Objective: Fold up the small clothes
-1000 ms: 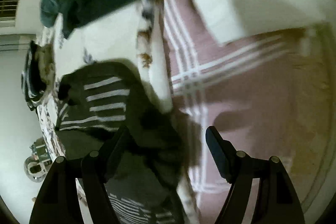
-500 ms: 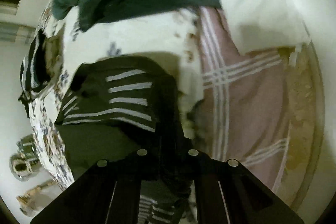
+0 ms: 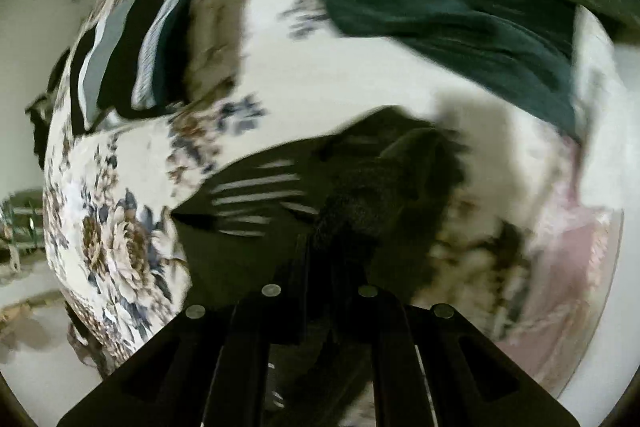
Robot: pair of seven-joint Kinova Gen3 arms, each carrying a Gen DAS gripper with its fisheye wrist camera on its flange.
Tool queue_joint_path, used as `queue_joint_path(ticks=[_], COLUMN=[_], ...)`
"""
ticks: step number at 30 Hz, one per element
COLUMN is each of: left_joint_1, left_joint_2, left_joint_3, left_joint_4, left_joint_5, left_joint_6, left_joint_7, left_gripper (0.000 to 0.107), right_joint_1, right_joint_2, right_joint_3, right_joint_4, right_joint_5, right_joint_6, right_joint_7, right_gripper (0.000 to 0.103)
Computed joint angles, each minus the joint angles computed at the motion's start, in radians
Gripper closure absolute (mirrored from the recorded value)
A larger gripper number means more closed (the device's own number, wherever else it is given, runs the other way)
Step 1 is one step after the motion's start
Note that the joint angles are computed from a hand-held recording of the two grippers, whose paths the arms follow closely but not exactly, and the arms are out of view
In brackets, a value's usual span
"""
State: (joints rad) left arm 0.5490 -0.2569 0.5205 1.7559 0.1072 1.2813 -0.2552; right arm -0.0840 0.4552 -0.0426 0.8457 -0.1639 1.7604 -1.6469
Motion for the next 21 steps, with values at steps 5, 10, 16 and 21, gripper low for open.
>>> queue_joint_path(ticks=[5, 10, 16, 21], left_joint_1=[-0.019, -0.06, -0.116, -0.17], left_joint_2=[-0.136, -0.244, -0.268, -0.319], left_joint_3=[-0.11, -0.177, -0.268, -0.393], left_joint_4=[0.128, 0.249, 0.342, 0.379], left_joint_5=[0.092, 0.158, 0.202, 0.146], left_joint_6=[0.004, -0.003, 0.085, 0.17], left_joint_7=[-0.087, -0.154, -0.254, -0.359], left_gripper=[0.101, 0.1, 0.097, 0.031], right_joint_1=[-0.227, -0.437, -0.373, -0.159], right_joint_2=[0.114, 0.197, 0.225, 0.054], right_joint_3=[-0.091, 0.047, 0.017, -0.135], right_joint_4=[-0.059, -0.075, -0.029, 0.203], right_joint_5=[0.163, 0.168, 0.008, -0.179], right_joint_6=[-0.013, -0.04, -0.083, -0.17], right_joint_7=[-0.151, -0.214, -0.319, -0.329], right_gripper=[0.095, 0.095, 0.07, 0.045])
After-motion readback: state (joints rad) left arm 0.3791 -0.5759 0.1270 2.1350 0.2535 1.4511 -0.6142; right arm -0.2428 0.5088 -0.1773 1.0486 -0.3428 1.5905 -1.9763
